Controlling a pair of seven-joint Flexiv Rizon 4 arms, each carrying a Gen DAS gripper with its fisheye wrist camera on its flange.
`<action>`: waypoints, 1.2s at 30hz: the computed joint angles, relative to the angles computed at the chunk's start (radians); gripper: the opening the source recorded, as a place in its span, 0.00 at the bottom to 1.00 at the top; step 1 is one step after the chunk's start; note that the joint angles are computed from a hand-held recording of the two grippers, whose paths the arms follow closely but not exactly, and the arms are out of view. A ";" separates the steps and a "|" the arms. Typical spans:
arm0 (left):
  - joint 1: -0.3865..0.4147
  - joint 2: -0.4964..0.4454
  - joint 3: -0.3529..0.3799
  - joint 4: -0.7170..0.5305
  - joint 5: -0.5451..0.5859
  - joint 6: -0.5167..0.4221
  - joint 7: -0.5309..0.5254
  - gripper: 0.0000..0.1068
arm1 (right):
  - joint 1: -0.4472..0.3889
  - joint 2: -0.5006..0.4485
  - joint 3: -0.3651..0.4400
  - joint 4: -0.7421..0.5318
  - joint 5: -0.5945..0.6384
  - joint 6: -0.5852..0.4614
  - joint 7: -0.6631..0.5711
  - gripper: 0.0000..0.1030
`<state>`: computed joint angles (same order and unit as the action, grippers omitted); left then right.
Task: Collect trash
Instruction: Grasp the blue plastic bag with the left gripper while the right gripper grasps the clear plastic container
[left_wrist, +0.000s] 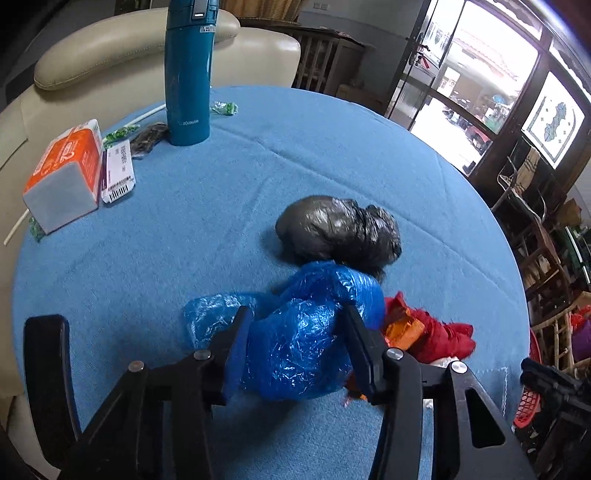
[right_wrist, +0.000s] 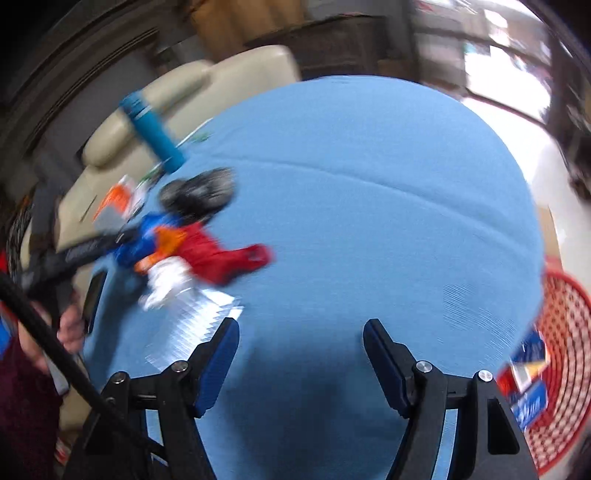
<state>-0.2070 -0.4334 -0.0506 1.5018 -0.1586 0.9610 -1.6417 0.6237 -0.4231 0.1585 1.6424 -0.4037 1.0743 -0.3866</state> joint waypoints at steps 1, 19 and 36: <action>0.003 0.008 -0.006 0.018 -0.011 0.011 0.005 0.47 | 0.003 0.018 -0.017 0.022 -0.012 0.001 0.033 0.71; -0.013 0.197 0.007 0.197 0.043 0.104 0.072 0.64 | 0.030 -0.125 0.094 -0.301 0.227 -0.280 -0.191 0.71; -0.028 0.081 0.031 0.098 0.125 0.028 -0.021 0.55 | 0.108 -0.189 0.033 -0.414 0.184 -0.394 -0.226 0.74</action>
<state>-0.2347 -0.3523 -0.0200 1.5998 -0.0339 0.9888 -1.6630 0.7317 -0.6119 0.1916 1.2285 -0.2199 0.6800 -0.6124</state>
